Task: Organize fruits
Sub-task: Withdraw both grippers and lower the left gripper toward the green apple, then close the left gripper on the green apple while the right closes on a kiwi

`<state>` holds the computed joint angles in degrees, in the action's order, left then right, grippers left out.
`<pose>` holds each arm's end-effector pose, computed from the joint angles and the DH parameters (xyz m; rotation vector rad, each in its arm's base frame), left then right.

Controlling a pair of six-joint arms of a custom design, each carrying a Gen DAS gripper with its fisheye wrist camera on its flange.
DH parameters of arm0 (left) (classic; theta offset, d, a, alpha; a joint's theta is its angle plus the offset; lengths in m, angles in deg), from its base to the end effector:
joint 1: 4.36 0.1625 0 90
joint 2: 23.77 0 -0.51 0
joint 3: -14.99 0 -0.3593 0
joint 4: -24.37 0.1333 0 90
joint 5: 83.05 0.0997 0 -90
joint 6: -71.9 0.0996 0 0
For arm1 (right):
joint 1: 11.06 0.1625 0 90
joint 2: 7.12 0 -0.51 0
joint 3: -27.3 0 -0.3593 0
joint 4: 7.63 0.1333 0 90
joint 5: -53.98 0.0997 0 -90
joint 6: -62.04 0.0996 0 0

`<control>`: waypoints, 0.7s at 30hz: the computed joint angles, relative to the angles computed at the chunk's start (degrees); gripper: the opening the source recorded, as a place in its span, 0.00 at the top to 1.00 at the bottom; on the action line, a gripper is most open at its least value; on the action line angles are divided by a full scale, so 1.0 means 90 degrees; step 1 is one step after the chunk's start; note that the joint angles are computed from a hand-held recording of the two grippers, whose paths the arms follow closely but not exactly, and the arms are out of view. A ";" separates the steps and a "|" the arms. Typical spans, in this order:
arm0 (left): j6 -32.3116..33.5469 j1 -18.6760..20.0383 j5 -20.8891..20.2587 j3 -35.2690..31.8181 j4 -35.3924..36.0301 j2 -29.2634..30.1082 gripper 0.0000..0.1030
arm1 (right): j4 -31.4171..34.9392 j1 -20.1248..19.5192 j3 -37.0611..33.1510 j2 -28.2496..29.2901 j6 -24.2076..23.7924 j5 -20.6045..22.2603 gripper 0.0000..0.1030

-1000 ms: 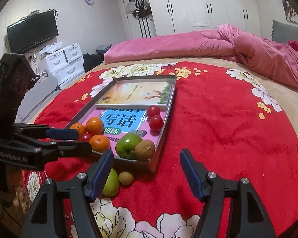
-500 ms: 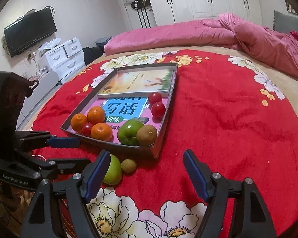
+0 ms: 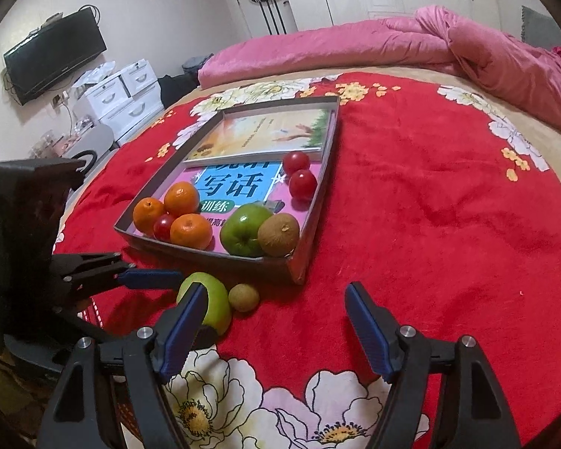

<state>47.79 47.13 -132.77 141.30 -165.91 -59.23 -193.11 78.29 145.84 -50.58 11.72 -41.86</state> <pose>-0.1696 -0.5307 0.0405 0.2425 2.5331 -0.6640 0.1165 -0.5920 0.1080 1.1815 -2.6156 0.4032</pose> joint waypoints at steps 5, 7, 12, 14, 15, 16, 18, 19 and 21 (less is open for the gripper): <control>0.0239 0.0095 0.0019 -0.0071 -0.0155 0.0101 0.38 | 0.0274 -0.0013 -0.0101 0.0014 0.0137 -0.0032 0.27; 0.0357 0.0133 -0.0004 -0.0097 -0.0214 0.0127 0.42 | 0.0385 -0.0015 -0.0141 0.0026 0.0170 -0.0059 0.27; 0.0678 0.0083 -0.0074 0.0033 -0.0427 0.0149 0.49 | 0.0573 0.0013 -0.0212 0.0093 0.0112 -0.0110 0.28; 0.0722 0.0044 -0.0041 0.0105 -0.0444 0.0147 0.49 | 0.0660 0.0037 -0.0236 0.0130 0.0037 -0.0140 0.33; 0.0712 0.0042 -0.0058 0.0144 -0.0437 0.0122 0.49 | 0.0688 0.0056 -0.0244 0.0155 -0.0008 -0.0177 0.36; 0.0674 0.0036 -0.0068 0.0183 -0.0385 0.0084 0.49 | 0.0704 0.0085 -0.0250 0.0198 -0.0078 -0.0252 0.37; 0.0641 0.0015 -0.0069 0.0274 -0.0387 0.0022 0.49 | 0.0743 0.0122 -0.0276 0.0272 -0.0167 -0.0347 0.48; 0.0621 -0.0002 -0.0048 0.0328 -0.0380 -0.0013 0.49 | 0.0753 0.0133 -0.0284 0.0298 -0.0203 -0.0386 0.49; 0.0549 -0.0025 -0.0004 0.0427 -0.0418 -0.0061 0.49 | 0.0712 0.0170 -0.0301 0.0380 -0.0275 -0.0485 0.54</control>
<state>52.74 46.91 -132.81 145.14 -169.68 -59.77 -186.70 79.83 143.12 -47.16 9.25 -46.23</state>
